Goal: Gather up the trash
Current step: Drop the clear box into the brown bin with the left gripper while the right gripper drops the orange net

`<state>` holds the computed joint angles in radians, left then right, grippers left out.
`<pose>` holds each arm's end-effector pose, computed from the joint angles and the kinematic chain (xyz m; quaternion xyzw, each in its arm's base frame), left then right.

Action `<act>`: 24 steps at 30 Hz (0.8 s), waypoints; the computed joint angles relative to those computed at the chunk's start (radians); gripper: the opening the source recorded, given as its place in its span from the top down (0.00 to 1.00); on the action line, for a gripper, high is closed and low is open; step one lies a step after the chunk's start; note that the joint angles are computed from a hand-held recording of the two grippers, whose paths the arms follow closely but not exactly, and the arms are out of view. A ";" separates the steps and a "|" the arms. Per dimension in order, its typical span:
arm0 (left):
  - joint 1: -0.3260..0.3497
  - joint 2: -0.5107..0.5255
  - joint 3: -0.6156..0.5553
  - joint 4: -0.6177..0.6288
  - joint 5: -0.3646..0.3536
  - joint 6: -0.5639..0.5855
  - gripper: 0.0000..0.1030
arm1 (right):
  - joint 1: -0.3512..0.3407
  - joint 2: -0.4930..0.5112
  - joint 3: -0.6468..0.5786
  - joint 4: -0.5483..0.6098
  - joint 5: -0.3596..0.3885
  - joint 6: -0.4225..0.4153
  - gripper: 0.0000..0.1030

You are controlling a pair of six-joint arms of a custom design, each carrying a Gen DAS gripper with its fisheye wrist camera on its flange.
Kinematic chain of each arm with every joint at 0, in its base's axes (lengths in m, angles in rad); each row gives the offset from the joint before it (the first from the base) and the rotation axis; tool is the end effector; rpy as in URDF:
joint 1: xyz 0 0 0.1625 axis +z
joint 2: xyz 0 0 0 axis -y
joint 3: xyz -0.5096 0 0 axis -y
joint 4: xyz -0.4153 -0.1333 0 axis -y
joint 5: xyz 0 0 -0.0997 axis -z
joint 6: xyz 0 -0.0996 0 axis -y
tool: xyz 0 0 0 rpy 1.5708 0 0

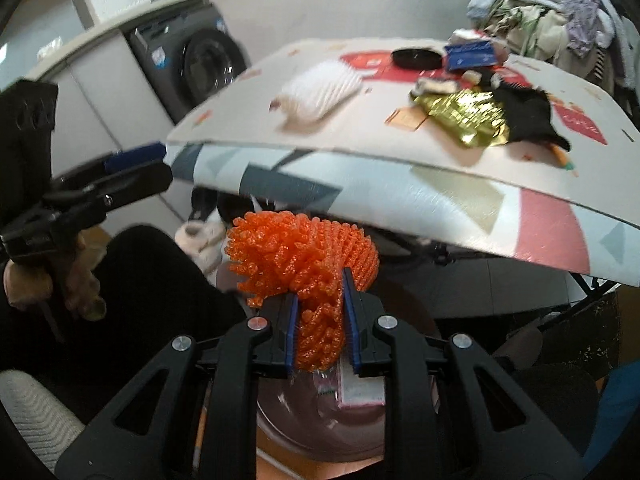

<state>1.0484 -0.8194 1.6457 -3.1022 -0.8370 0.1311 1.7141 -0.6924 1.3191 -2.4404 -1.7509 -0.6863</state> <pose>-0.2025 -0.7525 0.2377 0.1639 0.8694 -0.3816 0.2676 0.2355 -0.8238 0.1731 0.3884 -0.9092 0.0923 0.1184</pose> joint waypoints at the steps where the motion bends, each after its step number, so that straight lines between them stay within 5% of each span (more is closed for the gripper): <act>1: 0.001 0.000 0.002 -0.001 0.001 -0.001 0.17 | 0.001 0.007 -0.009 0.027 -0.016 0.004 0.78; 7: 0.007 -0.001 0.012 -0.007 0.014 -0.032 0.16 | -0.004 0.069 -0.097 0.195 -0.121 0.096 0.77; 17: 0.011 0.003 0.004 0.036 0.028 -0.046 0.16 | -0.005 0.104 -0.136 0.224 -0.219 0.192 0.69; 20: 0.011 0.005 0.002 0.043 0.036 -0.054 0.12 | -0.004 0.107 -0.139 0.211 -0.238 0.201 0.55; 22: 0.012 0.006 0.001 0.048 0.045 -0.064 0.11 | -0.002 0.101 -0.125 0.172 -0.247 0.200 0.25; 24: 0.013 0.007 0.000 0.051 0.051 -0.073 0.10 | 0.000 0.092 -0.109 0.120 -0.237 0.182 0.14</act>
